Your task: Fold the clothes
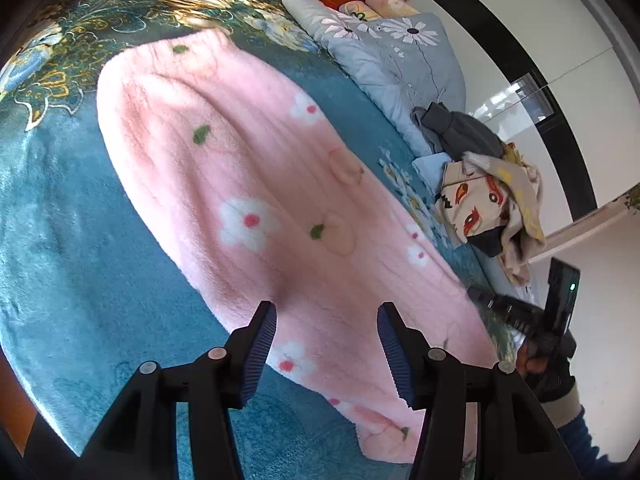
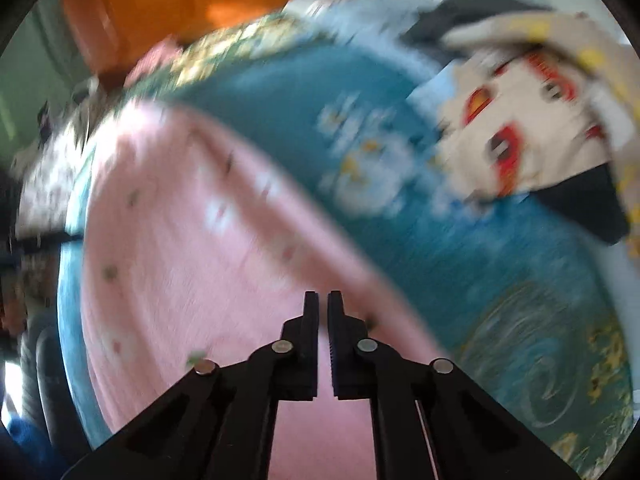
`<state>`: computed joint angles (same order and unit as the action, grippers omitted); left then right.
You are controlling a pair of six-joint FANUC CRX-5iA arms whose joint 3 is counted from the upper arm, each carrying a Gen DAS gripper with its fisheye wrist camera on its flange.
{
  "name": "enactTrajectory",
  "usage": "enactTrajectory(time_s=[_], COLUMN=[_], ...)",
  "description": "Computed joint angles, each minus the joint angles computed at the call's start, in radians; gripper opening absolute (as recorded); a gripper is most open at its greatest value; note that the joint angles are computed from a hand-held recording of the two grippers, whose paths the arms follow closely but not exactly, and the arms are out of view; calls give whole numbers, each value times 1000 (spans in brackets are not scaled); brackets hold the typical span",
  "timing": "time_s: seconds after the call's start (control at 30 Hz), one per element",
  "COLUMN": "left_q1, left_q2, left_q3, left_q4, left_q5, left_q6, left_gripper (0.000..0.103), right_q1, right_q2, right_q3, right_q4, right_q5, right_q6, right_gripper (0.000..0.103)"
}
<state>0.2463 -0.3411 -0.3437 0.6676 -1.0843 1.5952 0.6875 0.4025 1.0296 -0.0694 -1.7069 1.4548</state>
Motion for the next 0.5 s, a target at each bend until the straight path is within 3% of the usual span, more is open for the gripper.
enactTrajectory(time_s=[0.1, 0.27, 0.43, 0.5], left_q1=[-4, -58, -148, -186], left_q2=[31, 185, 419, 503], left_q3=[50, 280, 631, 760], left_q4=[-10, -136, -349, -440], left_q5=[-2, -47, -219, -290], left_q6=[-8, -82, -233, -323], left_gripper=[57, 59, 61, 63], right_q1=[-26, -50, -35, -45], right_q2=[45, -23, -36, -42], right_q3=[58, -26, -34, -43], right_q4=[-14, -97, -63, -73], right_q5=[-17, -7, -38, -54], right_q6=[-32, -19, 27, 36], right_gripper=[1, 1, 3, 12])
